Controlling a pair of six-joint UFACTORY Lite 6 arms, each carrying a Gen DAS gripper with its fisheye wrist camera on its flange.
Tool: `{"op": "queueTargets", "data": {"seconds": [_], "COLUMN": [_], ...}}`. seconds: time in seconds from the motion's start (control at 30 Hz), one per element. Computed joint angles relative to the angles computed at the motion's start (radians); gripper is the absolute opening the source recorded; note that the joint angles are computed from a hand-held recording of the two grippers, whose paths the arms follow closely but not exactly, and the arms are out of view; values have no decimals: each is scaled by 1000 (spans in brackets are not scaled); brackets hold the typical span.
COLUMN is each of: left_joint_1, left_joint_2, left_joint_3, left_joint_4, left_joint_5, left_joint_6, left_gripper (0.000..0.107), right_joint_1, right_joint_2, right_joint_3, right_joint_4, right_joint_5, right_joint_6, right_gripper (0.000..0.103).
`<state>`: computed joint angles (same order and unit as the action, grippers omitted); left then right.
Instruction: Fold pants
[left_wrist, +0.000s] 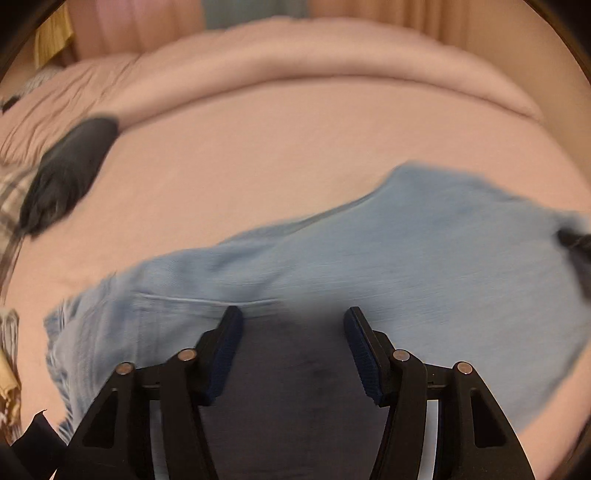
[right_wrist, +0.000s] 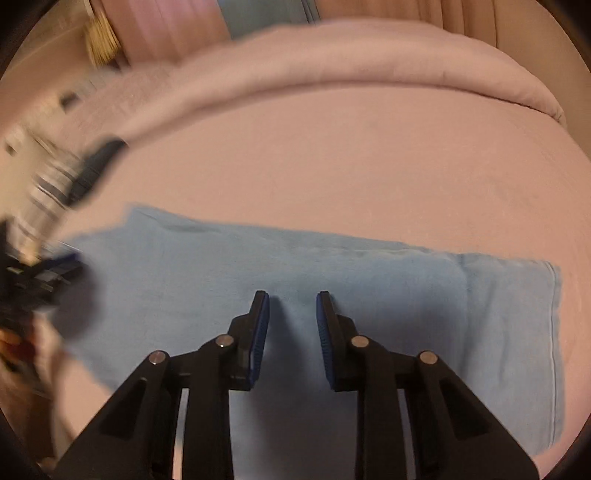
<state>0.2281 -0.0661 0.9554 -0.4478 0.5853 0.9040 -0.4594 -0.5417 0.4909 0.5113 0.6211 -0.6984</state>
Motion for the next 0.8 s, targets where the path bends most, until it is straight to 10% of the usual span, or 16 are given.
{"op": "queueTargets", "data": {"seconds": [0.23, 0.37, 0.53, 0.8], "left_joint_1": [167, 366, 539, 624], "left_joint_2": [-2, -25, -25, 119], "left_joint_3": [93, 151, 167, 232], "left_joint_4": [-140, -251, -320, -313], "left_joint_5": [159, 330, 358, 390], "left_joint_6": [234, 400, 491, 465], "left_gripper": [59, 59, 59, 59], "right_joint_1": [-147, -10, 230, 482], "right_joint_2": [222, 193, 488, 921], "right_joint_3": [230, 315, 582, 979], "right_joint_4": [-101, -90, 274, 223], "right_joint_5": [-9, 60, 254, 373], "right_joint_6": [107, 125, 12, 247], "right_gripper": [0, 32, 32, 33]}}
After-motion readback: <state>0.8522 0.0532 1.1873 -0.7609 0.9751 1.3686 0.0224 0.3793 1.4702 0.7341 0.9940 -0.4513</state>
